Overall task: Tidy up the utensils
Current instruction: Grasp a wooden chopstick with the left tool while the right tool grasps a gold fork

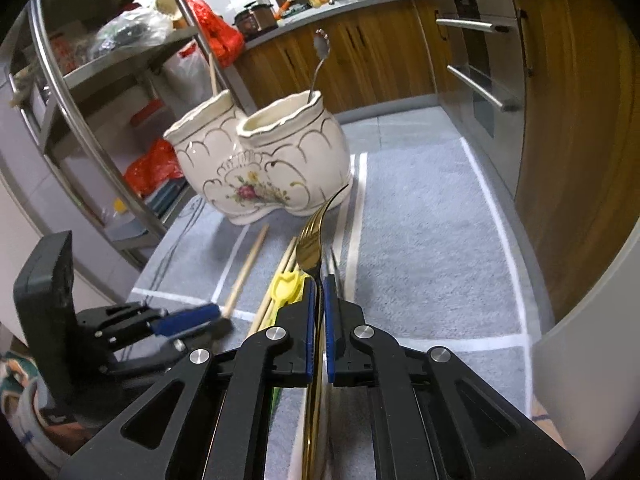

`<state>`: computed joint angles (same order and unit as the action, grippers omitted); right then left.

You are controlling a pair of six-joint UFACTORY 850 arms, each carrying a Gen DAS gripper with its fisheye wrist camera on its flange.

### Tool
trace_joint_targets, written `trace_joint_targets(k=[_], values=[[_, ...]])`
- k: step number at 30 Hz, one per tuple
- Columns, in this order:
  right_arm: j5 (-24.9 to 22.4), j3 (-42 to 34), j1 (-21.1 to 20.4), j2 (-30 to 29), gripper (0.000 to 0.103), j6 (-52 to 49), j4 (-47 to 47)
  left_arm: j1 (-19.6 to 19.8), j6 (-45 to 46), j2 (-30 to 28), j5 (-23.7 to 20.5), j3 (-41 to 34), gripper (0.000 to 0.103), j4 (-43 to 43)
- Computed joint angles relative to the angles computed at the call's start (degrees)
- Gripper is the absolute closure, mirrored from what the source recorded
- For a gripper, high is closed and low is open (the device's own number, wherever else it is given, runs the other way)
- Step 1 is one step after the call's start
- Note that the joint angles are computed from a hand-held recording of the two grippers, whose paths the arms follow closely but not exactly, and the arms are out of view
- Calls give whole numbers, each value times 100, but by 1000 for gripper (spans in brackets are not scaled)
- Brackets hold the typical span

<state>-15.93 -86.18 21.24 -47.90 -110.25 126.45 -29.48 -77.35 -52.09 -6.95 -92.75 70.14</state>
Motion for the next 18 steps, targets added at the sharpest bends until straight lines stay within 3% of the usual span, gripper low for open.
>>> trace_joint_targets(k=[5, 7, 11, 14, 16, 18], values=[[76, 29, -98, 11, 98, 152, -157, 82, 825, 136, 115, 179, 97, -537], [131, 4, -137, -14, 98, 518, -577, 113, 1423, 213, 111, 273, 97, -962], [242, -100, -178, -105, 98, 1557, -1678, 186, 1624, 399, 102, 535, 97, -950], [190, -180, -217, -195, 98, 2361, -2489, 252, 2318, 463, 164, 642, 97, -1627], [190, -219, -217, -236, 98, 2649, -2827, 282, 2397, 507, 232, 738, 97, -1731], [252, -226, -199, -227, 98, 2728, -2990, 292, 1872, 553, 310, 833, 97, -1215]])
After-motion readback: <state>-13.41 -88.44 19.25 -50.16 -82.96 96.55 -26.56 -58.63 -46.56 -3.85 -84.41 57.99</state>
